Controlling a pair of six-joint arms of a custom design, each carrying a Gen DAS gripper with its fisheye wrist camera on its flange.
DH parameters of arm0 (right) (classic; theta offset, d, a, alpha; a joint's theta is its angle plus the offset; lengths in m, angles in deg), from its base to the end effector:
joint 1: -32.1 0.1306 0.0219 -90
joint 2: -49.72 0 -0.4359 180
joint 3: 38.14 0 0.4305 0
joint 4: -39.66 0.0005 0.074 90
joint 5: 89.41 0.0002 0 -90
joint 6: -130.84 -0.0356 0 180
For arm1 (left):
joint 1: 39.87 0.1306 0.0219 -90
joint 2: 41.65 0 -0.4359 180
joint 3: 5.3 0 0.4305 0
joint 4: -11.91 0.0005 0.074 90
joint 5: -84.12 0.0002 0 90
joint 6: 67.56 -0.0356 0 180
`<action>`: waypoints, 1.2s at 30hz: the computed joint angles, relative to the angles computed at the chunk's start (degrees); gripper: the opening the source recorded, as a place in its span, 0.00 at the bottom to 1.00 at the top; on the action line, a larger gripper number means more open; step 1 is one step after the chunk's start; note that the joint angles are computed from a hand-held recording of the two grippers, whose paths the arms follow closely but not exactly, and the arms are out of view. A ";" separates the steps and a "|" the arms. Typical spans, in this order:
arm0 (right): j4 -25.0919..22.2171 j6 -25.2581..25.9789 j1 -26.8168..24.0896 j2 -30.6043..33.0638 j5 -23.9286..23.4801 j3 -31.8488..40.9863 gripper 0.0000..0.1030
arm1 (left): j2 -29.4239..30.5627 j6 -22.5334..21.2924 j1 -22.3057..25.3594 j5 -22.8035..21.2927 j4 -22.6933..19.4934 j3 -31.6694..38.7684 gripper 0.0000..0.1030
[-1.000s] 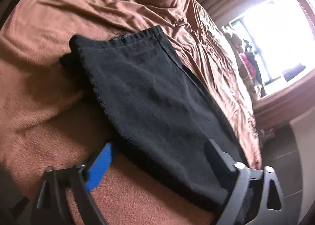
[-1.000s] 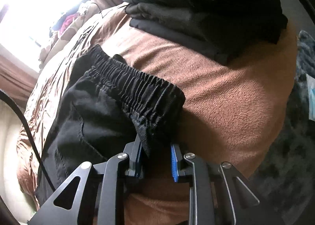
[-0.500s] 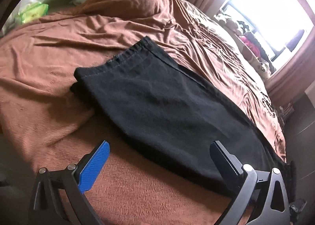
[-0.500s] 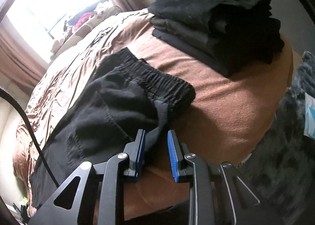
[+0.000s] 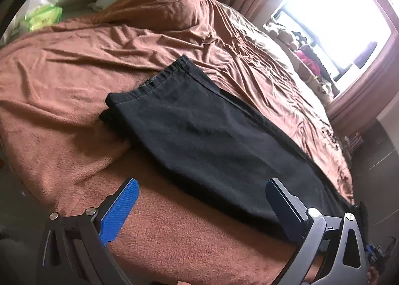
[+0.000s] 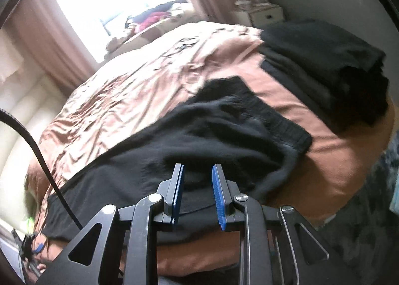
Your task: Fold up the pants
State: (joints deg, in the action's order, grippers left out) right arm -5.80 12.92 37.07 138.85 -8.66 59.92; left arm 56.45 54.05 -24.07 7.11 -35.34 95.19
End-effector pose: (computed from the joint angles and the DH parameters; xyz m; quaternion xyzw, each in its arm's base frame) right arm 0.5257 0.0510 0.5682 0.1415 0.8796 0.1960 0.4097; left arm 0.5704 0.1526 0.5033 -0.3291 0.8575 -0.1559 0.3634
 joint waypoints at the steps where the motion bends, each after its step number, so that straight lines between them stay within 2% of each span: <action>1: -0.06 0.55 0.67 0.25 0.01 0.73 0.20 | 0.00 0.59 0.25 1.49 0.82 -0.36 1.00; 6: 0.05 2.40 3.32 1.94 -0.50 4.11 0.20 | 0.42 4.49 0.86 4.23 4.54 -1.62 1.00; 10: -0.19 3.74 4.97 3.76 -0.61 6.70 0.20 | 1.42 6.52 1.17 4.31 5.85 -1.74 1.00; 15: -0.09 4.61 6.07 6.21 -1.63 8.39 0.20 | 2.53 9.49 2.04 6.99 8.58 -2.54 0.99; 24: -2.31 4.82 8.53 10.27 -1.54 12.38 0.20 | 5.16 10.03 2.62 4.80 8.75 -0.49 0.97; 27: -2.98 4.88 9.35 11.48 -1.33 13.61 0.20 | 6.37 10.39 3.18 4.09 7.96 0.94 0.84; 32: -3.79 4.81 10.07 12.89 -1.92 15.01 0.20 | 7.61 13.24 5.37 5.31 8.79 1.58 0.56; 34: -3.96 4.82 10.38 13.41 -2.18 15.37 0.20 | 7.95 13.13 5.58 4.96 8.36 1.95 0.48; 36: -4.05 4.48 10.66 13.72 -2.40 15.36 0.20 | 7.81 14.37 5.95 6.00 9.93 1.32 0.44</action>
State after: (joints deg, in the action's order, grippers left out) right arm -9.85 17.40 47.73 152.57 -11.07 75.28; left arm 64.27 68.42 -18.12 13.11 -25.41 96.51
